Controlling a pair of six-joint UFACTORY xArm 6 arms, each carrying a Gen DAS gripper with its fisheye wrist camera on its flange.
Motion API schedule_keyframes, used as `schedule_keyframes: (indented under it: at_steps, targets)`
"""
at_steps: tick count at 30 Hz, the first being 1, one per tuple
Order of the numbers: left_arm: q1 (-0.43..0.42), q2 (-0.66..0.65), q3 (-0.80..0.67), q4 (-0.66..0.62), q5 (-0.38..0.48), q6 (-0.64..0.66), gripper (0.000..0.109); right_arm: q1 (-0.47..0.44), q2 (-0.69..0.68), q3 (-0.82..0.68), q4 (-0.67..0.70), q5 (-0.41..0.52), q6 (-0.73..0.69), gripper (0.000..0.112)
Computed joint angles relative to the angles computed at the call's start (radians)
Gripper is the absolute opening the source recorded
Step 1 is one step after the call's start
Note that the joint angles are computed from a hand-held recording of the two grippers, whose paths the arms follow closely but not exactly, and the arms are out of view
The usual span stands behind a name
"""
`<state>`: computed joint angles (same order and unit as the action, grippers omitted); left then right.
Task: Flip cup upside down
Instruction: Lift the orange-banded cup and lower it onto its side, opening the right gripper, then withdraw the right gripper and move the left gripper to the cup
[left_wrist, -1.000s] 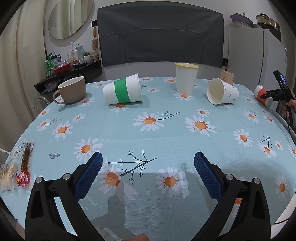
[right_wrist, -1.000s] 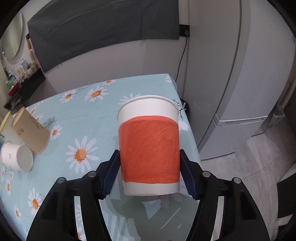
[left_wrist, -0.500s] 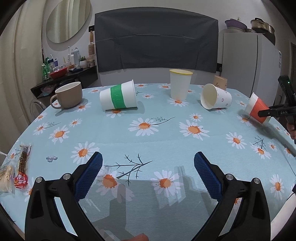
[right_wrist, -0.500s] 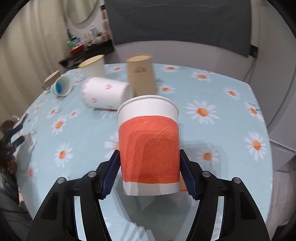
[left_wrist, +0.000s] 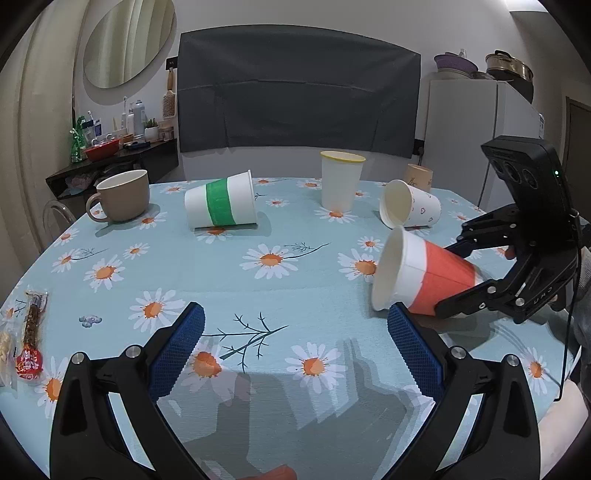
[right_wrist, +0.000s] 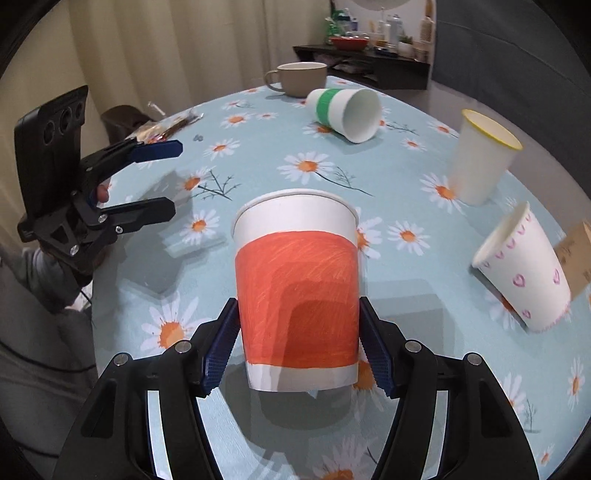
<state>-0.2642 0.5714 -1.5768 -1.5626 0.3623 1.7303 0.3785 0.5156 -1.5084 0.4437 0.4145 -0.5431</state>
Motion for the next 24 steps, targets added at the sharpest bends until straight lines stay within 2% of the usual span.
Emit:
schedule_keyframes:
  at_steps: [5,10,13,17,19,24]
  targets:
    - [0.003,-0.007,0.008,-0.02,0.017,0.034,0.097,0.001,0.086,-0.15,0.068,0.107,-0.116,0.059]
    - [-0.001,-0.007,0.009,0.004,0.016,0.027,0.097,0.006,0.137,-0.234,0.126,0.168,-0.22,0.059]
    - [-0.002,-0.004,0.006,0.019,0.012,0.01,0.097,0.008,0.151,-0.249,0.129,0.175,-0.231,0.062]
    - [-0.001,0.001,-0.001,0.041,0.011,-0.017,0.097,0.011,0.13,-0.211,0.098,0.146,-0.203,0.073]
    - [-0.001,0.002,-0.002,0.045,0.012,-0.021,0.097,0.013,0.105,-0.176,0.094,0.123,-0.19,0.084]
    - [-0.003,0.005,-0.005,0.05,0.004,-0.026,0.097,0.017,0.011,-0.042,0.058,0.039,-0.119,0.086]
